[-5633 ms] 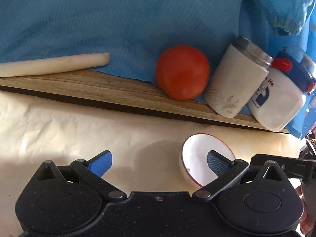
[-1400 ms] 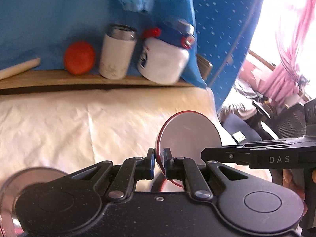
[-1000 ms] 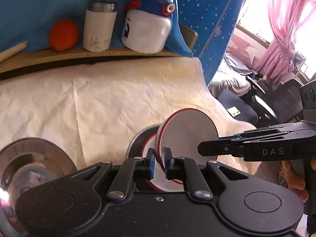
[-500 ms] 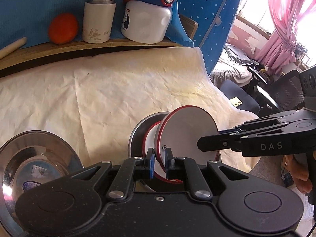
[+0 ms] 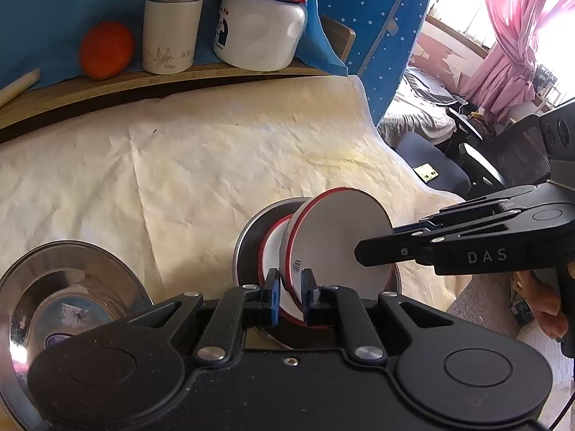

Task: Organize plates and bowls
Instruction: 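Lower the small bowl into the large red-rimmed bowl with both grippers, then open both grippers to release the small red-rimmed bowl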

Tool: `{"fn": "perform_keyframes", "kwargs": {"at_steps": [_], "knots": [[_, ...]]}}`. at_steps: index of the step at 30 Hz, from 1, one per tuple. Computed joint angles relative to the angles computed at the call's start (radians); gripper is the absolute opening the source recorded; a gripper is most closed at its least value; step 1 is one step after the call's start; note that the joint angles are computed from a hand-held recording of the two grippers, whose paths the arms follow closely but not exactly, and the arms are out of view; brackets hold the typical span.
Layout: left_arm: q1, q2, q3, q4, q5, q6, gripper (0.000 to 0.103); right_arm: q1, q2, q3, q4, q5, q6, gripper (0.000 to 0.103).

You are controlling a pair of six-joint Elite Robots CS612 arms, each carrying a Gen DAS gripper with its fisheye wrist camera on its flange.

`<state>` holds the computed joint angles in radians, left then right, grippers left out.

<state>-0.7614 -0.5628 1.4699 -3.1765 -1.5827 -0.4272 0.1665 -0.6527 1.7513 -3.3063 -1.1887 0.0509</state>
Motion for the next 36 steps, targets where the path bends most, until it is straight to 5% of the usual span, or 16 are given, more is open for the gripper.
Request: {"fn": "perform_keyframes", "kwargs": {"at_steps": [21, 36], "knots": [[0.002, -0.003, -0.003, 0.021, 0.021, -0.007, 0.016, 0.002, 0.001, -0.006, 0.004, -0.005, -0.01, 0.02], [0.002, -0.01, 0.016, -0.021, 0.022, -0.011, 0.022, -0.006, 0.0, 0.008, -0.038, 0.008, 0.008, 0.035]]}}
